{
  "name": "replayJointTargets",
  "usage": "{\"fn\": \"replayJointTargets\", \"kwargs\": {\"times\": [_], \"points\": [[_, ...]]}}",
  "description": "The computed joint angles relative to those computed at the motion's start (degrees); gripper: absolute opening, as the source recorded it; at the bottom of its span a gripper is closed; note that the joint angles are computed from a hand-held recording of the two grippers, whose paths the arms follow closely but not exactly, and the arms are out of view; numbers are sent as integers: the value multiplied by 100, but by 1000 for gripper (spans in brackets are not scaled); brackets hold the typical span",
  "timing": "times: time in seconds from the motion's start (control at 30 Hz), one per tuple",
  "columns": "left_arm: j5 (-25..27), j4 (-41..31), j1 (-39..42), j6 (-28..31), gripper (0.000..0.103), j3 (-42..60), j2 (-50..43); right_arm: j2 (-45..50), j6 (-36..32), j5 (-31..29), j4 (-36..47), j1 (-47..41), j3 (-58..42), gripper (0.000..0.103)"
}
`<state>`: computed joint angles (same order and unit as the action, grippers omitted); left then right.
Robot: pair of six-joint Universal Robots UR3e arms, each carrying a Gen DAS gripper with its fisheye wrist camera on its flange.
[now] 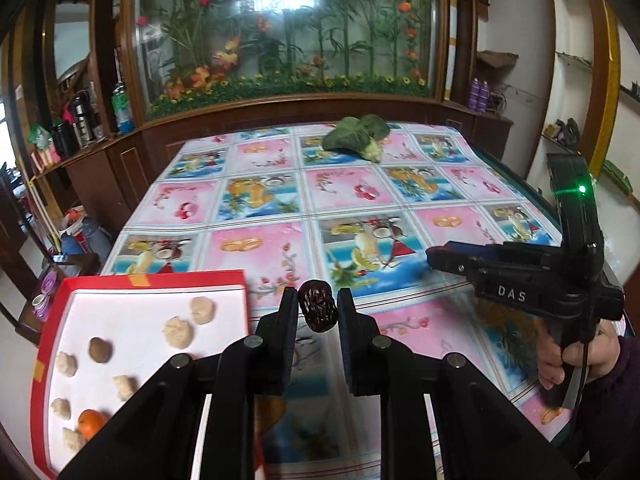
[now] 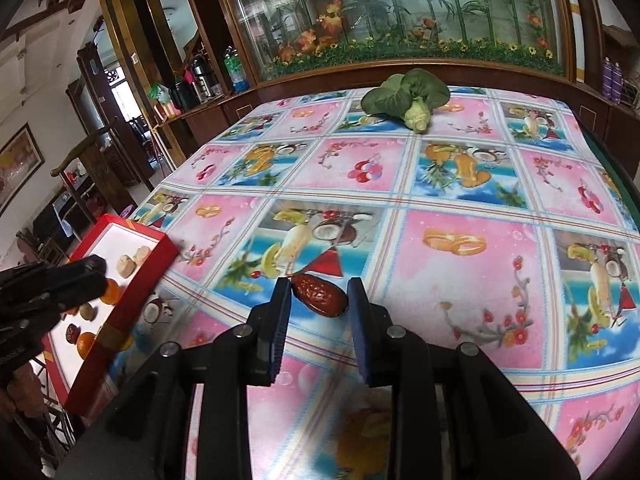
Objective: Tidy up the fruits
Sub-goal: 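Carry both dates over the white tray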
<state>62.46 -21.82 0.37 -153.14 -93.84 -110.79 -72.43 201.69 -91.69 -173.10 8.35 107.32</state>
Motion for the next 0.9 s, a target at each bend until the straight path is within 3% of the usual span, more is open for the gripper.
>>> {"fn": "replayJointTargets", "kwargs": {"times": [0.27,0.5,0.73,0.9], "points": [[-169,309,520,52,18,-467,264,475,301,-166,-23,562,-683,31],[-344,516,1096,68,18,-726,407,1242,568,-205,185,1067,-1878,31],[-420,581,1621,107,18,-799,341,2176,636,-211,846,1552,-3546,31],[-189,537,1897,142,18,-496,-6,3012,481,-170,1863,1872,-5194,31]]}}
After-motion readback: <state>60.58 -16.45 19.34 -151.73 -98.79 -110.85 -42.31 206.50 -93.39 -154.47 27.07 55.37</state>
